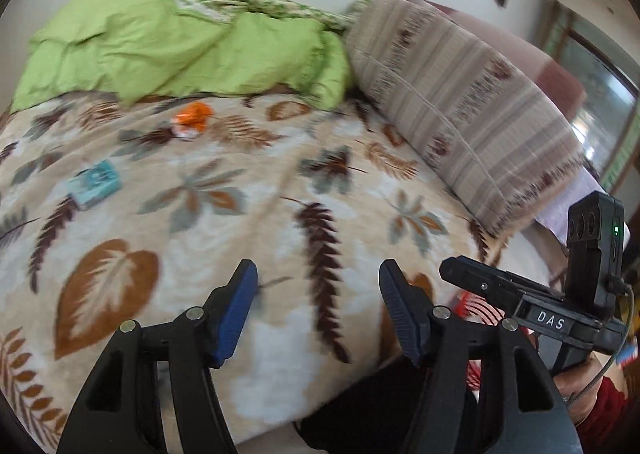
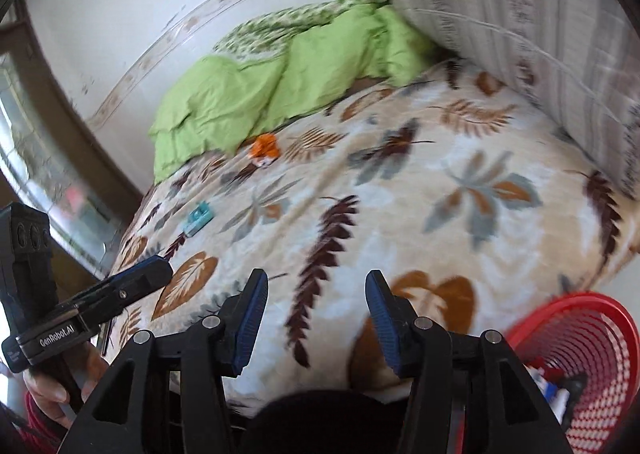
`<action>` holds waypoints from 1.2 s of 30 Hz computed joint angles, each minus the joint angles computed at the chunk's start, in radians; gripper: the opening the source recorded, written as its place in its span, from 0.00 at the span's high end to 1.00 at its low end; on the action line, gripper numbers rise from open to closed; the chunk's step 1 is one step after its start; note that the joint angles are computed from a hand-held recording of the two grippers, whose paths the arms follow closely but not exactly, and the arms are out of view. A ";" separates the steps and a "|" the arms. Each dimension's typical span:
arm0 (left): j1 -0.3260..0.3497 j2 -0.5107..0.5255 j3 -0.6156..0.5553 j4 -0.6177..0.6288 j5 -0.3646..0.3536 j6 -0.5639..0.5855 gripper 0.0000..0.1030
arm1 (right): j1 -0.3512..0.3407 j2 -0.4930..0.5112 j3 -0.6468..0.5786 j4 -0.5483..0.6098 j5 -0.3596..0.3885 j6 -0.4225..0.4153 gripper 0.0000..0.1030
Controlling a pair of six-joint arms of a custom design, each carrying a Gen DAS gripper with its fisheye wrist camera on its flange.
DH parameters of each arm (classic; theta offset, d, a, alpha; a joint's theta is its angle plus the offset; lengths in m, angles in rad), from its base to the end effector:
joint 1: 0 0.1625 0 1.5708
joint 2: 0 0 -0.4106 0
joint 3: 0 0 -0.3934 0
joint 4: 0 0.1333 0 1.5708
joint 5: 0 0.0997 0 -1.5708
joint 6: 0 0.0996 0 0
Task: Collect trash
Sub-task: 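Open both grippers over the red basket to drop the box and bottle, then grasp the teal wet-wipe pack on the bed with the left gripper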
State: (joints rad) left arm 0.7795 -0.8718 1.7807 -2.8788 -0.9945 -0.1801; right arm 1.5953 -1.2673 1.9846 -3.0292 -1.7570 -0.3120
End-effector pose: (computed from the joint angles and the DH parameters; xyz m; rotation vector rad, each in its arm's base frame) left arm -0.3165 -0.5765 0.1283 0.6552 2.6124 -0.8528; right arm 0.1285 -0.5558 0.2908 0.3536 -2.6637 0.9965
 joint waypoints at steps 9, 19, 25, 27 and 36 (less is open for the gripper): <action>0.128 -0.082 -0.017 0.008 0.175 -0.009 0.34 | 0.068 0.304 -0.242 0.046 -0.038 -0.004 0.47; 0.300 0.045 -0.306 0.090 0.190 0.062 0.33 | 0.051 0.367 -0.306 0.100 -0.007 0.029 0.47; 0.388 0.196 -0.583 0.205 0.116 0.090 0.33 | 0.050 0.367 -0.313 0.125 0.002 0.031 0.47; 0.405 0.228 -0.649 0.286 0.101 0.068 0.33 | 0.049 0.365 -0.313 0.125 0.003 0.035 0.47; 0.372 0.236 -0.588 0.343 0.091 0.266 0.33 | 0.038 0.360 -0.320 0.163 0.047 0.079 0.47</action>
